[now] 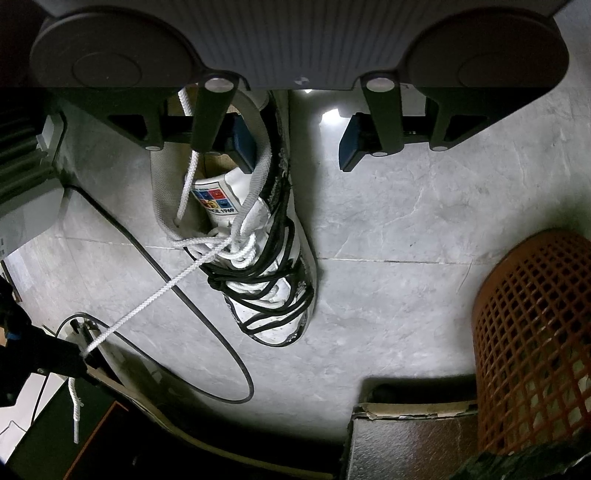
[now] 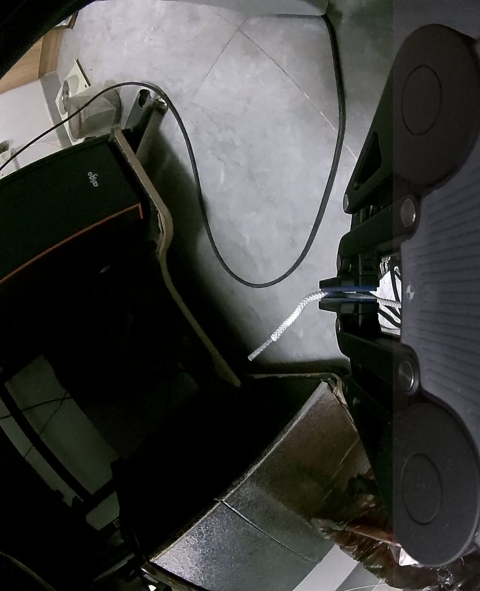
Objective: Lace up shoes with both hands
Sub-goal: 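Pull the lace end higher with the right gripper, drawing the lace taut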
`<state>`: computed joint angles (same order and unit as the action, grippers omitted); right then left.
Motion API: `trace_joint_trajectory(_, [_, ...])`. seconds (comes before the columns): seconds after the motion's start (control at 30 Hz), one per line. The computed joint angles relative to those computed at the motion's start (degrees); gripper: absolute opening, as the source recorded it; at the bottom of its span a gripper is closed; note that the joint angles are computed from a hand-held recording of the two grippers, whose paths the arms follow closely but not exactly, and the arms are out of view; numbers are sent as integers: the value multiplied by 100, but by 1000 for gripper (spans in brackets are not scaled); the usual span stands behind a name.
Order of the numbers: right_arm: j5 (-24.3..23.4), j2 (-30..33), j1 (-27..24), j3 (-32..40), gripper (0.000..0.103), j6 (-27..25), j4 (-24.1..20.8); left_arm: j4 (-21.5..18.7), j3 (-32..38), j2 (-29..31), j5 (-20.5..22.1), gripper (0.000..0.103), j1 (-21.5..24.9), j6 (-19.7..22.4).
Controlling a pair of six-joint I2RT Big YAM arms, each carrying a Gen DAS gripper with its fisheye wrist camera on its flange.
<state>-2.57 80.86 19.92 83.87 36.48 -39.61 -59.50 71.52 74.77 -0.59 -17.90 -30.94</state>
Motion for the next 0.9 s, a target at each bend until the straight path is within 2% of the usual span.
trace_joint_trajectory(0.3, [-30,-17,33,3,4,-86,79,11,-26,-9,-23,56,6,-24])
trace_joint_trajectory(0.4, [-374,-27,57,-23,4,-174,102,7,-28,-3,-42,56,4,-22])
trace_joint_trajectory(0.57, [-671,-72,206,-33,4,-742,219,8,-23,-8,-78,56,-9,5])
trace_joint_trajectory(0.9, [-1246,-15,91,106,4,-629,313,145,-32,-100,-386,54,-139,386])
